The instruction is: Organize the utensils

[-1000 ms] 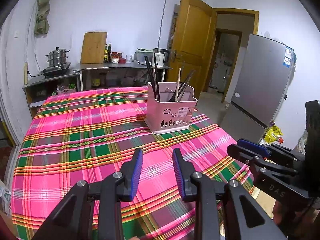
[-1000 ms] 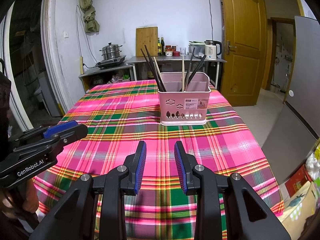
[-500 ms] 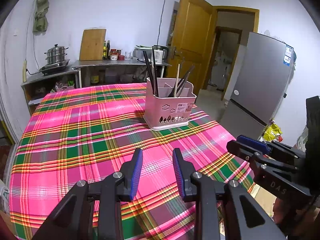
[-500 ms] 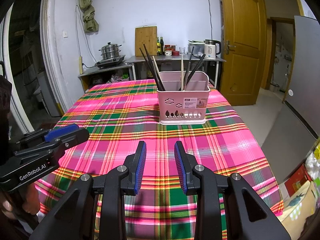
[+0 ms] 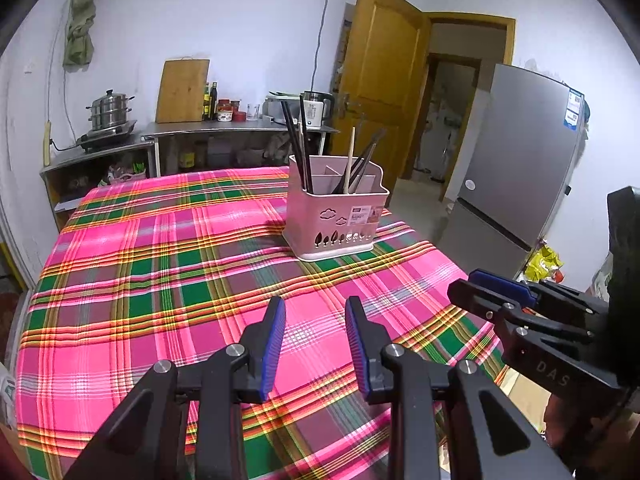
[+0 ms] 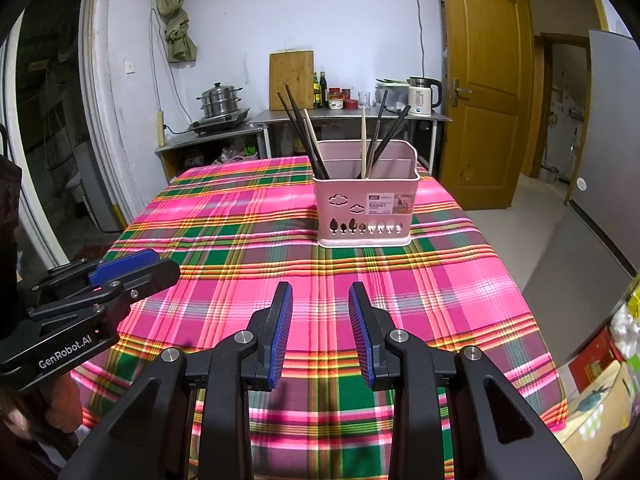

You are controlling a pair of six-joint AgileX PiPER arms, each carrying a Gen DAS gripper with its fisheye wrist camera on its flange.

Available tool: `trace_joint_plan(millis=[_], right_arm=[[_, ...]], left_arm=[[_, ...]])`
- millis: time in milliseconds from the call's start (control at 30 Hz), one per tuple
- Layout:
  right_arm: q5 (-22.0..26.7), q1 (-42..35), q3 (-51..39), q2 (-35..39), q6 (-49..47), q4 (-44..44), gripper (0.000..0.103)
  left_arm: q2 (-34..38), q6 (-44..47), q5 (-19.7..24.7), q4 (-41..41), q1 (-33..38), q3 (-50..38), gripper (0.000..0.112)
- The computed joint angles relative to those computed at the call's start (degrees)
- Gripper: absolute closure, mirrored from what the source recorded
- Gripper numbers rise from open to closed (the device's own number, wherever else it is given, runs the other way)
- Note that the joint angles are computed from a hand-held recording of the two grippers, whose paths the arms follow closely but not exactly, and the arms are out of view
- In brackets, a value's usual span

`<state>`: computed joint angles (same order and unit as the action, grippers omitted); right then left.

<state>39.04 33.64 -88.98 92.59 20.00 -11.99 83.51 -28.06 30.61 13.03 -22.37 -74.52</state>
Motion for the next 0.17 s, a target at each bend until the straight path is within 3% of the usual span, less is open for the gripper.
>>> trace_joint_plan(millis=[167], right_arm=[[0.00, 0.04, -0.12, 0.18, 0.12, -0.11, 0.073]], left_arm=[[-0.01, 0.88, -0.36, -0.71, 0.17, 0.17, 0.082]])
